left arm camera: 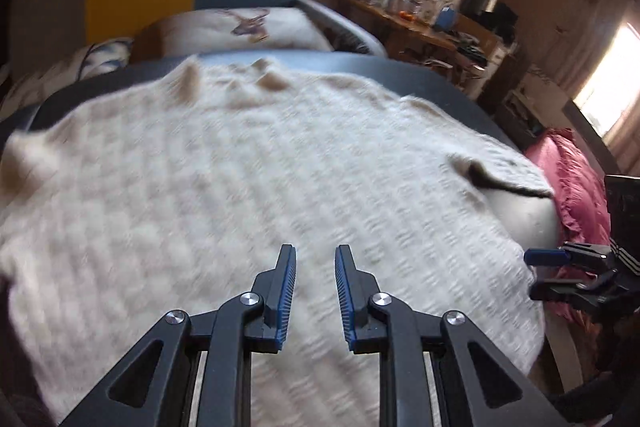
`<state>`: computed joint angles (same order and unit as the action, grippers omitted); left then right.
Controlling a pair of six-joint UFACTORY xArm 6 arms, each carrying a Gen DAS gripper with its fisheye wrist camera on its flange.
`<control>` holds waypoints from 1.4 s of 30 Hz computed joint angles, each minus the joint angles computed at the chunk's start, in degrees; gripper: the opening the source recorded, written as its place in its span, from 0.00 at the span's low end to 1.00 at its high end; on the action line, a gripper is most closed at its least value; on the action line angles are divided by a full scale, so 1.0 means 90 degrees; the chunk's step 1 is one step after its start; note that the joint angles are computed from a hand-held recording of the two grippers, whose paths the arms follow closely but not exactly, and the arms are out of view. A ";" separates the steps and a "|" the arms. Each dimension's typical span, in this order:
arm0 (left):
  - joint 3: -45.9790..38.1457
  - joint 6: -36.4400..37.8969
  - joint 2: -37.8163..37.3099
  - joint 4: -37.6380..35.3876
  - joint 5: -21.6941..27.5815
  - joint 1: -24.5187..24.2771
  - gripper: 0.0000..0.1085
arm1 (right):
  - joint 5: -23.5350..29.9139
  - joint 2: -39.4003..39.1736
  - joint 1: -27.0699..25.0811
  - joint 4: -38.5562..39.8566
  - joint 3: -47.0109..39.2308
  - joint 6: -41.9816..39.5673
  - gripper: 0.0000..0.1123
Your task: Fold clothes
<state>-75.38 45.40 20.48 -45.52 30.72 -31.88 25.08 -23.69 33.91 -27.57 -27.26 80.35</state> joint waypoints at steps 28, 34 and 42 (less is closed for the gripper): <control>0.0489 -0.1686 -0.0402 0.0192 -0.0491 0.5283 0.21 | -0.1029 0.5221 0.0693 0.1704 -0.5333 -0.2871 0.79; -0.1331 -0.1707 0.1045 0.0218 0.0443 0.5714 0.25 | -0.0632 0.6038 0.0758 0.2487 -0.6460 -0.3698 0.80; -0.2855 -0.2303 0.2272 0.1008 0.1011 0.5606 0.32 | -0.0285 0.6471 0.0607 0.2732 -0.7274 -0.4060 0.81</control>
<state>-101.08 24.67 40.93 -36.45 39.82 18.58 22.52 34.54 39.38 -2.98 -92.73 43.81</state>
